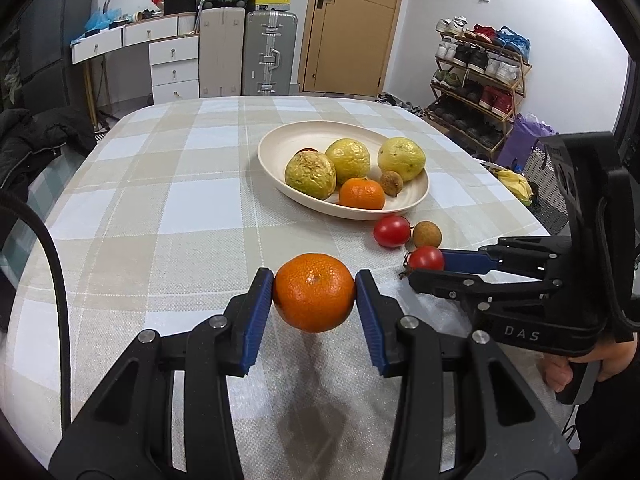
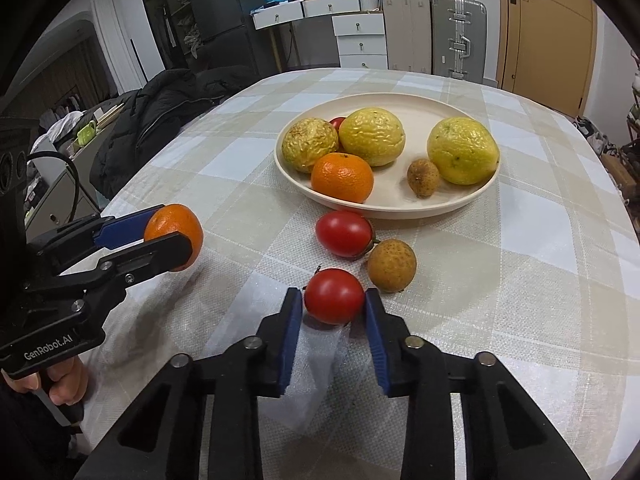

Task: Organize fruits
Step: 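Grasp a red tomato with the right tool while the left tool holds the orange, then carry the orange and tomato onto the cream plate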

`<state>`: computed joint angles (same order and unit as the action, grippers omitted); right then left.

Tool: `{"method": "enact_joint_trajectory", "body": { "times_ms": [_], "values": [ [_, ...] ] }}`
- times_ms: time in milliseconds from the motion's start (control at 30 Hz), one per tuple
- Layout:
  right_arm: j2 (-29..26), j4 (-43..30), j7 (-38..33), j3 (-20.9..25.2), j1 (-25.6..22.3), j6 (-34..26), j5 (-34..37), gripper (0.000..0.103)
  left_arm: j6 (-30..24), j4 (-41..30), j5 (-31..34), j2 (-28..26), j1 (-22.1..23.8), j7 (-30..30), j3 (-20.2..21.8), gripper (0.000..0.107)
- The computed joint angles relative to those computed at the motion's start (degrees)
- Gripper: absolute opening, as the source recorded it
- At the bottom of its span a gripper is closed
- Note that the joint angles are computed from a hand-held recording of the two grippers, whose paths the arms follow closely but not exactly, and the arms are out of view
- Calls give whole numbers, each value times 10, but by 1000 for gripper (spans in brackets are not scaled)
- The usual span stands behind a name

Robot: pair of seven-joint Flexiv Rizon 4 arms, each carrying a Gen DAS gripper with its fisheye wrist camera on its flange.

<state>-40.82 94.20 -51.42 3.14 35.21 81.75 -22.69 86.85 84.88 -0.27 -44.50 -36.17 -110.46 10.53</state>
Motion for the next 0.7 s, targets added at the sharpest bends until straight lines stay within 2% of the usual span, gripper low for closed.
{"method": "enact_joint_trajectory", "body": {
  "times_ms": [300, 467, 700],
  "values": [
    [13, 31, 1, -20, 9, 58, 0, 30, 8, -2, 1, -2, -9, -13, 18, 40],
    [24, 51, 9, -58, 31, 110, 6, 30, 12, -13, 3, -3, -16, -24, 35, 40],
    [33, 58, 14, -101, 55, 140, 26, 30, 6, -42, 4, -11, -13, -22, 41, 40]
  ]
}}
